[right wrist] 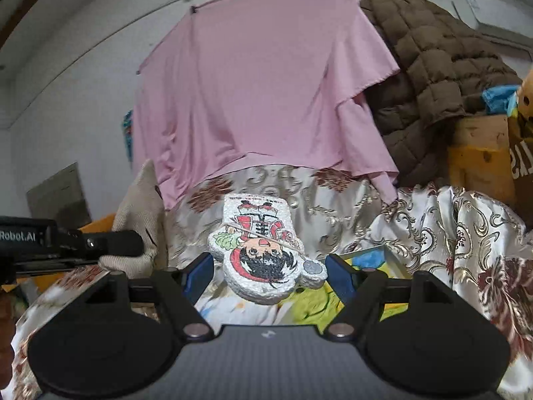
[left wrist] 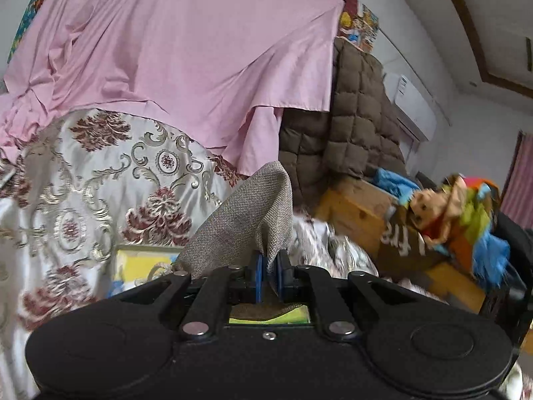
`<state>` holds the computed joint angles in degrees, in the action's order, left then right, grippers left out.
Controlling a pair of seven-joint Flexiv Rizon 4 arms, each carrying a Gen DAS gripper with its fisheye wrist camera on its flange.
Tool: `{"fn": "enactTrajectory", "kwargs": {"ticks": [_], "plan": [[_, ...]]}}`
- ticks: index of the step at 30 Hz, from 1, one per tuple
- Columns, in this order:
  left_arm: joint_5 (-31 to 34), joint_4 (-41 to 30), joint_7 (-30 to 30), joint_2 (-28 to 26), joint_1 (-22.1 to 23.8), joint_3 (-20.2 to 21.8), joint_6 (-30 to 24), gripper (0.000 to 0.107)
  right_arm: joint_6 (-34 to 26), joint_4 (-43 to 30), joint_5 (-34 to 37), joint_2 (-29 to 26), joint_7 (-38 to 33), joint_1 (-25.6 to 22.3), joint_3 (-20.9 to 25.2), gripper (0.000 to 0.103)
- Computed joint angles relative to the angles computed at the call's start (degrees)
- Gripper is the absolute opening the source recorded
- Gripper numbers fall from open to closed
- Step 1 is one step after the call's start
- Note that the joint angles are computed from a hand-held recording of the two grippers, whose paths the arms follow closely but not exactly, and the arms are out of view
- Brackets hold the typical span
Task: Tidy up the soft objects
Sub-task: 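Carry the pouch and cartoon cushion with both grippers over the picture tray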
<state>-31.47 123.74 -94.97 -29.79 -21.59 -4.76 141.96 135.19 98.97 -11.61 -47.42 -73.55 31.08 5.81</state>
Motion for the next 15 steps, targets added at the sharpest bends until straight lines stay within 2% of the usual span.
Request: {"fn": "enactTrajectory", "kwargs": {"ticks": [7,13,15], "plan": [[3.19,-13.40,-1.26,-8.01,4.88,-0.46,-5.98,0.009,-9.07,-12.49,-1.28,-6.76,5.58,-1.60,-1.32,0.077],[4.76,-21.47,-2.17,-13.93,6.50,-0.83,-8.73,0.009,-13.26,-17.14,0.75,-9.75,8.74,-1.72,-2.80,0.077],[5.48,-23.41,-2.87,-15.52,7.00,-1.34,-9.51,0.009,-14.81,-18.15,-0.98,-10.40,10.56,-3.39,-1.36,0.077]]}}
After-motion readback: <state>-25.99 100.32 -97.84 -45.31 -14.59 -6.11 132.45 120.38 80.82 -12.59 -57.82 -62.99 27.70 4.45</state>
